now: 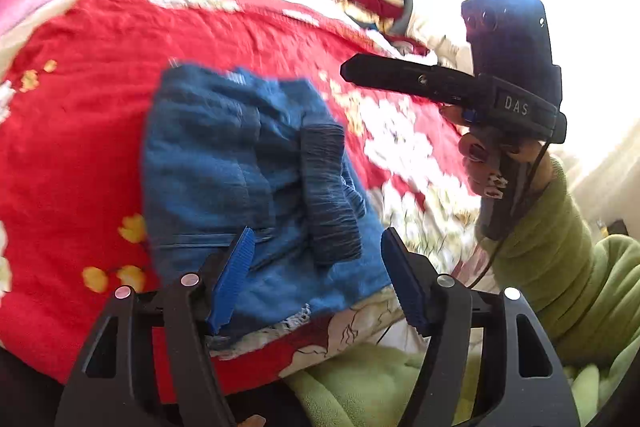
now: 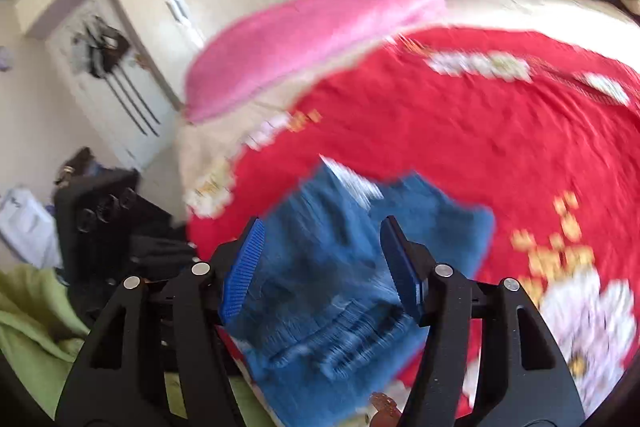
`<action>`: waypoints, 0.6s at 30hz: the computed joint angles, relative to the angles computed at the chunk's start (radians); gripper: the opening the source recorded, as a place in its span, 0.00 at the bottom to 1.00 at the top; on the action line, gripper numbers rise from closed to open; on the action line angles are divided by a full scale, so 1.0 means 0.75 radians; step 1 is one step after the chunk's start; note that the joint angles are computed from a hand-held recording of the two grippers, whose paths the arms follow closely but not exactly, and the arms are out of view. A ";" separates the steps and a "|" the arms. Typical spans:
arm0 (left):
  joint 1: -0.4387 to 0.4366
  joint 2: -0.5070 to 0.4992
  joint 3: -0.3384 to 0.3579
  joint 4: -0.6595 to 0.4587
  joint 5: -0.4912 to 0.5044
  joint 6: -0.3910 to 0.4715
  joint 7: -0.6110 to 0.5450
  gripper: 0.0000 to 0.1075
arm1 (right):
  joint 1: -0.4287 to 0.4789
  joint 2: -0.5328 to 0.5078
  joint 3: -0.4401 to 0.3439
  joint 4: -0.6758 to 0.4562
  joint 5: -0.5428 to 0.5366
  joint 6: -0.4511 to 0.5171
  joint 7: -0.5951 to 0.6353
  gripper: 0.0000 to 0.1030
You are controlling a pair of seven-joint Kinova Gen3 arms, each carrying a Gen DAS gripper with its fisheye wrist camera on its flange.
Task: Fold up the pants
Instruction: 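Fold the waistband over the pants with the left tool and release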
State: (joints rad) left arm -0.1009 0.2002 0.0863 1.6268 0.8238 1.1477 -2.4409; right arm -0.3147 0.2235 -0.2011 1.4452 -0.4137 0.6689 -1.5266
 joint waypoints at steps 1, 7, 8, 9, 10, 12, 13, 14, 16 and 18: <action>0.040 0.006 -0.013 -0.001 -0.048 -0.032 0.014 0.61 | -0.008 0.002 -0.008 0.012 0.033 -0.002 -0.043 0.52; 0.131 -0.010 0.031 0.046 -0.238 -0.243 0.066 0.61 | -0.311 0.133 0.263 -0.072 0.338 0.183 -0.358 0.52; 0.132 -0.014 0.033 0.050 -0.244 -0.247 0.069 0.61 | -0.329 0.131 0.274 -0.062 0.359 0.172 -0.400 0.52; 0.129 -0.006 0.034 0.042 -0.242 -0.245 0.070 0.61 | -0.322 0.125 0.260 -0.046 0.361 0.153 -0.421 0.52; 0.118 -0.012 0.035 0.045 -0.226 -0.243 0.058 0.61 | -0.297 0.122 0.222 -0.048 0.385 0.151 -0.430 0.52; 0.086 -0.065 0.027 0.085 -0.170 -0.244 0.004 0.63 | -0.225 0.105 0.111 -0.043 0.458 0.140 -0.466 0.53; 0.068 -0.101 0.022 0.108 -0.157 -0.248 -0.017 0.64 | -0.210 0.082 0.085 -0.030 0.476 0.123 -0.471 0.55; 0.075 -0.129 0.005 0.124 -0.152 -0.274 -0.027 0.64 | -0.215 0.062 0.085 -0.017 0.489 0.114 -0.479 0.56; 0.081 -0.178 -0.020 0.150 -0.158 -0.333 -0.019 0.64 | -0.225 0.025 0.091 0.008 0.526 0.085 -0.510 0.59; 0.081 -0.202 -0.045 0.155 -0.161 -0.359 0.015 0.63 | -0.224 0.005 0.088 0.021 0.548 0.069 -0.525 0.59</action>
